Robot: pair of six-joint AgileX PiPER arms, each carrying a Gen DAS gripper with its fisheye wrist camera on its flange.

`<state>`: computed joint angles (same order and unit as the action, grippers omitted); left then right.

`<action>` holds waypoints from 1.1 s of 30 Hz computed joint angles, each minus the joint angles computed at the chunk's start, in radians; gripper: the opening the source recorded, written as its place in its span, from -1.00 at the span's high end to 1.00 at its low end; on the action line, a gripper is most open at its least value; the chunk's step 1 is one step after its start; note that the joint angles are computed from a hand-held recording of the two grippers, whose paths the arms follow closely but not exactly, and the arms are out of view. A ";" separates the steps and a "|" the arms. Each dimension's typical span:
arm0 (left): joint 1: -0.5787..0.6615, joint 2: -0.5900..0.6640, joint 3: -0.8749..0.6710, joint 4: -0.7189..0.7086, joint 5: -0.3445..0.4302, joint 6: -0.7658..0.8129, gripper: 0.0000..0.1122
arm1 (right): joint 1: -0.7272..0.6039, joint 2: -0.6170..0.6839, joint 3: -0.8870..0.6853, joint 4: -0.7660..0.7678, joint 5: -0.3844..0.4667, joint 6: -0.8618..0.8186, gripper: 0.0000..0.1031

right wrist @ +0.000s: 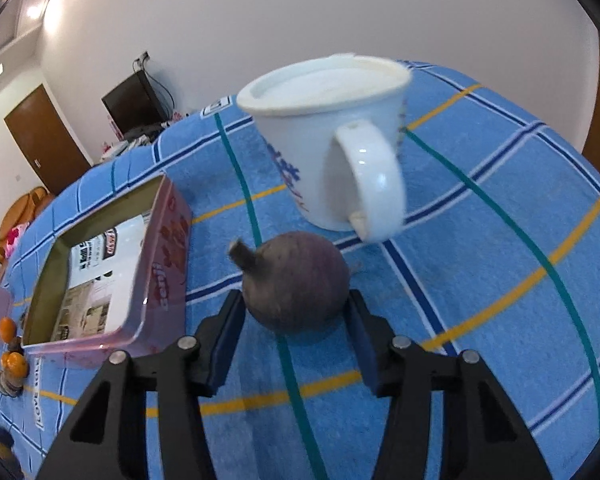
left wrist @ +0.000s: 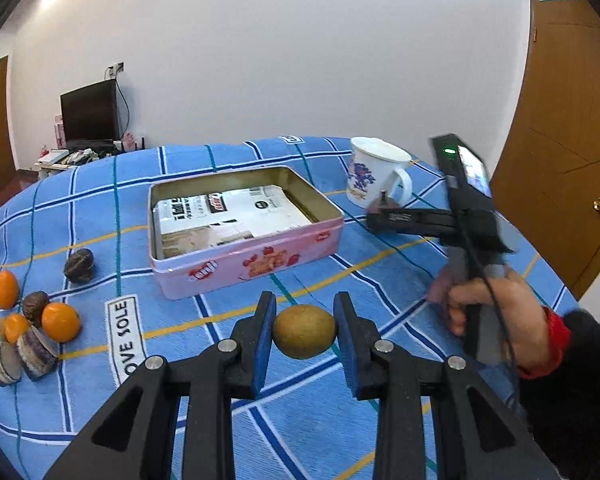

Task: Organize fruits
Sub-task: 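Grasp the kiwi with the left tool while the right tool grasps the purple fruit, then carry the kiwi and purple fruit with both tools over the pink tin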

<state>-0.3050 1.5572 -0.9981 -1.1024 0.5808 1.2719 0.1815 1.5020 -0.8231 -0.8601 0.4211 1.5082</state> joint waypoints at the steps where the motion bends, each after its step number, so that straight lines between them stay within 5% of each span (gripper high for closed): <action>1: 0.000 0.003 -0.005 0.005 -0.005 -0.006 0.44 | 0.016 -0.030 0.024 -0.020 0.008 0.032 -0.04; 5: -0.005 0.015 -0.024 0.031 -0.030 -0.031 0.44 | 0.133 -0.138 0.079 -0.111 0.106 0.161 0.07; 6: -0.011 0.018 -0.035 0.051 -0.044 -0.051 0.44 | 0.178 -0.161 0.081 -0.142 0.149 0.195 0.56; 7: -0.013 0.020 -0.042 0.061 -0.051 -0.063 0.44 | 0.222 -0.182 0.074 -0.157 0.186 0.207 0.64; 13: -0.004 0.052 -0.112 0.099 -0.089 -0.130 0.44 | 0.392 -0.062 -0.101 -0.193 0.405 0.145 0.62; 15: 0.021 0.058 -0.113 0.074 -0.077 -0.118 0.44 | 0.365 -0.057 -0.076 -0.199 0.347 0.167 0.61; 17: 0.039 0.060 -0.105 0.053 -0.058 -0.092 0.44 | 0.316 -0.122 0.025 -0.249 0.239 0.274 0.26; 19: 0.039 0.065 -0.094 0.036 -0.068 -0.060 0.44 | 0.325 -0.193 0.125 -0.337 0.213 0.442 -0.86; 20: 0.039 0.070 -0.094 0.031 -0.069 -0.053 0.44 | 0.330 -0.222 0.162 -0.375 0.219 0.498 -0.97; 24: 0.034 0.099 -0.103 0.016 -0.052 -0.053 0.44 | 0.314 -0.292 0.217 -0.334 0.201 0.452 -0.95; 33: -0.004 0.079 -0.082 0.056 -0.124 -0.071 0.44 | 0.153 -0.015 0.030 0.065 0.083 -0.053 -0.43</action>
<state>-0.3089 1.6357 -1.0802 -1.0463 0.4567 1.2012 0.3347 1.4866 -0.7929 -0.7954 0.5041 1.4557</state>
